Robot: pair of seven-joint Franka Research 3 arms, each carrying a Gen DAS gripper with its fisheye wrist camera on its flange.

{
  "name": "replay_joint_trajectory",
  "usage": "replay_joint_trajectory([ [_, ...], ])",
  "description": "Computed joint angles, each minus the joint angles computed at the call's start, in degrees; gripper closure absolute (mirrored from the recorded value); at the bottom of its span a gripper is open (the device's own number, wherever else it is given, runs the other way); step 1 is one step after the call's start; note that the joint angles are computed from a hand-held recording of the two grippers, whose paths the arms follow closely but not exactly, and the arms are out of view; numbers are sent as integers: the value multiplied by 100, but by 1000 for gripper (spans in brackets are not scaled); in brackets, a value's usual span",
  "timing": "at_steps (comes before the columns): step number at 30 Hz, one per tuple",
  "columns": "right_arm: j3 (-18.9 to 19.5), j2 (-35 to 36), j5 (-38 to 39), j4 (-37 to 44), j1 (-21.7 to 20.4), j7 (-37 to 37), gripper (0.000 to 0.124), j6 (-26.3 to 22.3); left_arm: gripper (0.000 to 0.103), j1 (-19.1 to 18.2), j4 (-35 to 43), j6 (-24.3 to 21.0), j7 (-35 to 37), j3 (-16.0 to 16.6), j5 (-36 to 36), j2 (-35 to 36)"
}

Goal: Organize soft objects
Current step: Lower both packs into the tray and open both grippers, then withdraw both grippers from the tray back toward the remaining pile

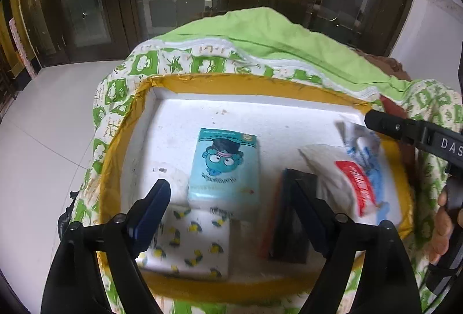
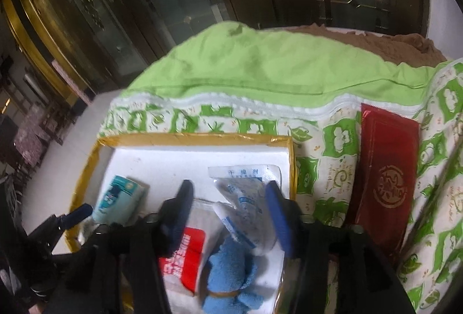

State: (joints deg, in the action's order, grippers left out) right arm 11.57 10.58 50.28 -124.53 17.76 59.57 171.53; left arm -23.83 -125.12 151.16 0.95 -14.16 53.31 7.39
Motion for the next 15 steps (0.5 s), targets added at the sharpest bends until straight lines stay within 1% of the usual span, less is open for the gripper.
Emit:
replay_joint_trajectory([
  [1,126,-84,356,-43,-98,-273,58,25,19,-31,-61,-36,-41,-22,26,-99],
  [2,173,-158,612,-86,-129,-467,55,41,18,-51,-118,-69,-73,-50,45,-185],
  [3,201,-247,880,-140,-134,-670,50,72,18,-56,-159,-89,-88,-76,48,-244],
  [5,211,-447,1490,-265,-85,-1136,43,149,14,-87,-304,-150,-164,-157,68,-441],
  [6,212,-570,1905,-336,-49,-1445,39,180,13,-96,-346,-203,-183,-200,71,-510],
  [8,127,-744,2407,-434,63,-1750,34,151,11,-147,-426,-414,-296,-319,106,-656],
  [9,86,-874,2788,-513,124,-1954,31,116,11,-161,-502,-446,-353,-363,103,-743],
  [12,-77,-1199,3666,-751,358,-2374,28,68,10,-200,-776,-488,-569,-505,98,-1041],
  [15,-204,-1461,4131,-1018,584,-2636,24,64,9,-287,-1145,-641,-895,-720,72,-1415],
])
